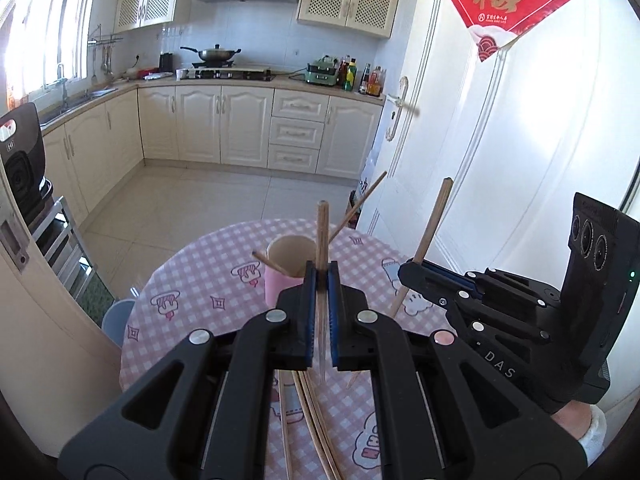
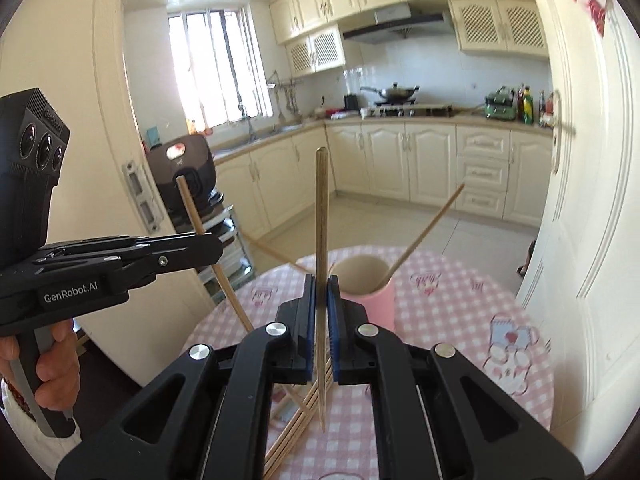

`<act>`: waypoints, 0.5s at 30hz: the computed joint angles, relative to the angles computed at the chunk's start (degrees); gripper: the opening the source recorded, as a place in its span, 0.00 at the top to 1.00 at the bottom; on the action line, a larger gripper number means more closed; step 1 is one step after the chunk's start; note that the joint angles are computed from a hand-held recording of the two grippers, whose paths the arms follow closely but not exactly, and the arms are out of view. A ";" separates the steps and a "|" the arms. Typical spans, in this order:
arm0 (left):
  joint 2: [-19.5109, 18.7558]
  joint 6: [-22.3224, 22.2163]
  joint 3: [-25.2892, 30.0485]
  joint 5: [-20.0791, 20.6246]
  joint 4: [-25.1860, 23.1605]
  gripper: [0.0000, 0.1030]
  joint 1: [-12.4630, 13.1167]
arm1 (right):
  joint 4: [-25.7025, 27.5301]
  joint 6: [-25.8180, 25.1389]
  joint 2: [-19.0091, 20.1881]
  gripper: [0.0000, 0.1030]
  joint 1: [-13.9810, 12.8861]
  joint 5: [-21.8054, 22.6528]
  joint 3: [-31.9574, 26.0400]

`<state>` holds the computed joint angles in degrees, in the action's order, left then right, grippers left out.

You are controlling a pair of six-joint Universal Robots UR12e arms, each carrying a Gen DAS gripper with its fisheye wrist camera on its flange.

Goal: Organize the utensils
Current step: 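Raise the chopstick upright with the right gripper and drop it into the pink cup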

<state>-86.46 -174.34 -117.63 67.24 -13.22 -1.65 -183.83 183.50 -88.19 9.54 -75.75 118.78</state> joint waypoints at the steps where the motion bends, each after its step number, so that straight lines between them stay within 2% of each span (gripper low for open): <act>1: -0.24 -0.45 0.46 0.67 1.01 0.95 -0.30 | -1.15 0.31 0.29 0.96 0.17 -0.81 -0.37; 10: -4.40 -7.72 4.62 8.33 13.03 0.95 -2.94 | -12.24 2.34 4.56 0.96 1.31 -7.85 -3.99; 15: -6.95 -12.50 5.50 10.23 19.86 0.95 -3.29 | -16.37 3.68 6.71 0.96 0.91 -8.60 -5.47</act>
